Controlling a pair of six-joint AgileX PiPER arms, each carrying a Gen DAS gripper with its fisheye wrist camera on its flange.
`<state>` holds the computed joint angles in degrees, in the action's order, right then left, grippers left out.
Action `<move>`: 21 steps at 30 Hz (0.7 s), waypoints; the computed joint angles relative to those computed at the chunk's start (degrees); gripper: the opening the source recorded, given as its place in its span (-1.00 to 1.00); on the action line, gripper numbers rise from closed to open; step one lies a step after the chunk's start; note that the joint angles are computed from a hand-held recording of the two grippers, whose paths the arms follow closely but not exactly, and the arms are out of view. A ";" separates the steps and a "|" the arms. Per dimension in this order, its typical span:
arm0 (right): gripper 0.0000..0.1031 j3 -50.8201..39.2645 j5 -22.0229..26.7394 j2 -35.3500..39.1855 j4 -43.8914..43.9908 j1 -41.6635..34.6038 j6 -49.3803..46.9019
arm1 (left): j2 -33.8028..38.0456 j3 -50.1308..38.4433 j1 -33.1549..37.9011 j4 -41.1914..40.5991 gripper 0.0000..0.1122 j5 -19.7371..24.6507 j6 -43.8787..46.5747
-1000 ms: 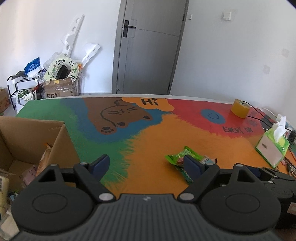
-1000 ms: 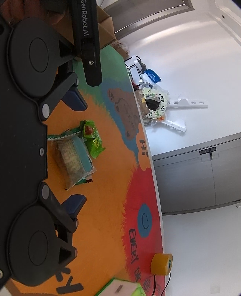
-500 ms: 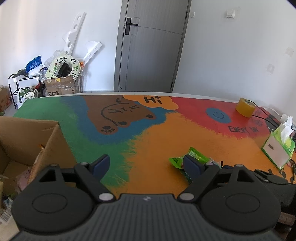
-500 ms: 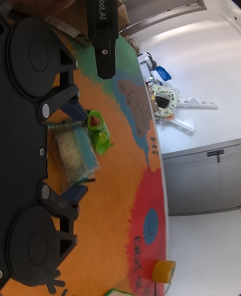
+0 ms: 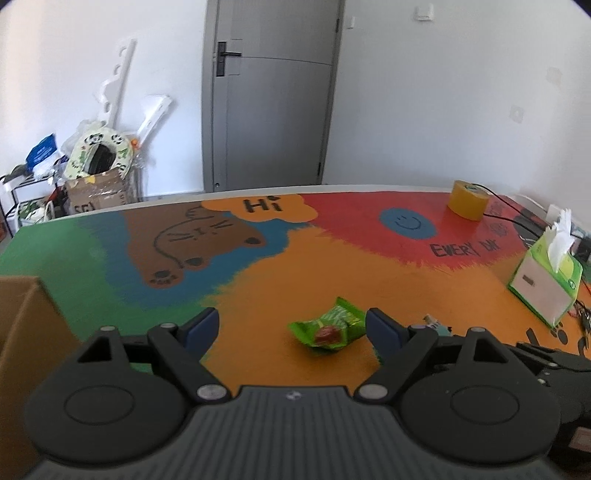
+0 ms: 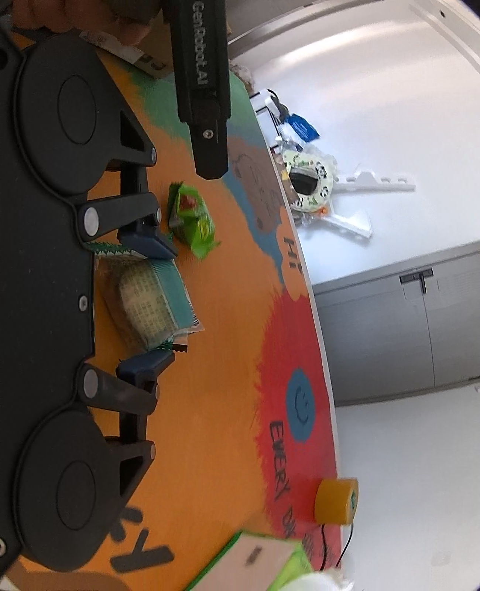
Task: Organize snacks
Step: 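Grasp the green candy packet with the left tool while the right tool grasps the clear cracker packet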
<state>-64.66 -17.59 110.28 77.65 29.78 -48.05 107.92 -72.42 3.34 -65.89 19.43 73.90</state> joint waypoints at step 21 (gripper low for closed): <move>0.60 0.19 -2.57 -0.48 9.18 -0.81 -11.16 | 9.55 -6.91 -4.53 4.79 0.05 -2.75 -2.70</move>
